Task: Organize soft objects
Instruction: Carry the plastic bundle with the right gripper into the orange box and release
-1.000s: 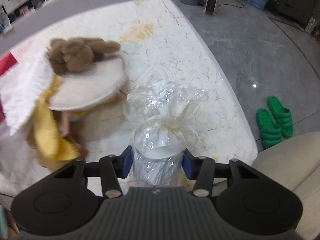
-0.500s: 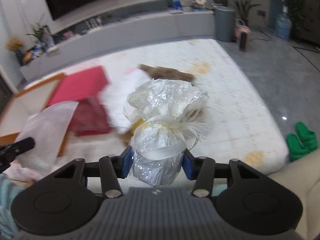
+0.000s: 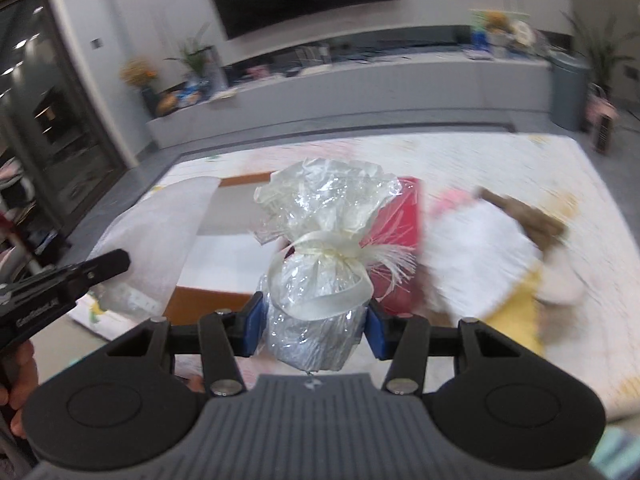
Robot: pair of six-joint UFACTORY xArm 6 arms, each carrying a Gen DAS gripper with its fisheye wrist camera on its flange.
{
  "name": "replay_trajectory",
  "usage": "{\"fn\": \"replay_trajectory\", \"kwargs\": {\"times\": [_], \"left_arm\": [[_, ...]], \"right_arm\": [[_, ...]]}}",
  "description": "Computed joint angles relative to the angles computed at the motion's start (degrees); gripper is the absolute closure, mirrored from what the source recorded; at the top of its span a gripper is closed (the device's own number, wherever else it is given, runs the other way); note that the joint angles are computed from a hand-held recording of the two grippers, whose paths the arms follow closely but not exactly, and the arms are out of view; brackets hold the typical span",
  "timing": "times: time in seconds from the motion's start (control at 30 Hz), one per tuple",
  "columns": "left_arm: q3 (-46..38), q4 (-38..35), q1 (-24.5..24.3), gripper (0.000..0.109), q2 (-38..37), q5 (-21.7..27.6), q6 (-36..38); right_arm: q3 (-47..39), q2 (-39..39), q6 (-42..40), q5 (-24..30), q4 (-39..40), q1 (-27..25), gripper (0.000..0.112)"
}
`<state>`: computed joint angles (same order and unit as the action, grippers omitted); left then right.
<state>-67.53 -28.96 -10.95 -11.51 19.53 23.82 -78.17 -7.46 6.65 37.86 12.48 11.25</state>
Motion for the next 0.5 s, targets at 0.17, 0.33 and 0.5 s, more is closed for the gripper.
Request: {"fn": "replay_trajectory", "kwargs": {"times": [0.17, 0.33, 0.5], "left_arm": [[-3.1, 3.7, 3.4, 0.107, 2.6, 0.3, -2.9], [-8.0, 2.6, 6.1, 0.107, 6.7, 3.6, -1.6], [-14.4, 5.7, 8.4, 0.107, 13.1, 8.9, -3.3]], "right_arm": [[-8.8, 6.8, -1.8, 0.6, 0.1, 4.0, 0.062], [-20.5, 16.3, -4.7, 3.9, 5.8, 6.0, 0.062], [-37.7, 29.9, -2.7, 11.2, 8.7, 6.0, 0.062]]}}
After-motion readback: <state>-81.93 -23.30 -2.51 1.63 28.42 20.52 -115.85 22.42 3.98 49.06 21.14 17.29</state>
